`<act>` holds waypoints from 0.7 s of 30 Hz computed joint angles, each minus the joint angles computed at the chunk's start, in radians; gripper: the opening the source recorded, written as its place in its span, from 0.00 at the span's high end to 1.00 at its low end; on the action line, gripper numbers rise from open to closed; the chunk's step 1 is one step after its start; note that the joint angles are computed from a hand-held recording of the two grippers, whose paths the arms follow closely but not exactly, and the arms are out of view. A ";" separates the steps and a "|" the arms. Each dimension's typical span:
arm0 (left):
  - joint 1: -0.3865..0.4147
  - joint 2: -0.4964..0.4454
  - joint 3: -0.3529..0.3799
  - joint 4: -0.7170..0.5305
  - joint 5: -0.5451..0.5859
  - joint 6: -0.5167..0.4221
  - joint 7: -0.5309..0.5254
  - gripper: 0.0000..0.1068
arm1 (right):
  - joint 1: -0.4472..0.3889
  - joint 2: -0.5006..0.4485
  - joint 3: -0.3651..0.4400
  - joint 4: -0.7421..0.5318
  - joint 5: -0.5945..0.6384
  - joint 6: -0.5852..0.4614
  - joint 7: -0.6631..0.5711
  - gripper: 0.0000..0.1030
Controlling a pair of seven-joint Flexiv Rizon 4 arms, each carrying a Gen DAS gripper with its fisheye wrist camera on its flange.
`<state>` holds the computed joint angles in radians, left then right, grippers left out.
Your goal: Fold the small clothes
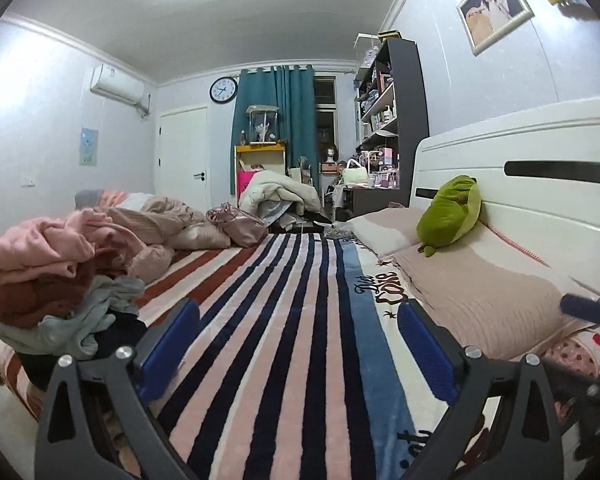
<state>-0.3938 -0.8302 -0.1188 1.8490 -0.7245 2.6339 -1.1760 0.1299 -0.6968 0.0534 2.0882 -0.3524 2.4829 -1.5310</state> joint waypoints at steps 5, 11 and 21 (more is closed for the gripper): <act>0.000 0.004 0.000 0.007 -0.003 0.005 -0.008 0.06 | -0.022 -0.005 0.009 0.004 -0.014 0.030 0.026 0.00; -0.003 -0.002 0.000 0.007 -0.016 0.010 -0.010 0.06 | -0.015 -0.008 0.004 0.010 -0.006 0.043 0.029 0.00; 0.001 -0.006 -0.002 0.009 -0.012 0.019 -0.006 0.05 | -0.009 -0.010 0.001 0.019 0.008 0.064 0.038 0.00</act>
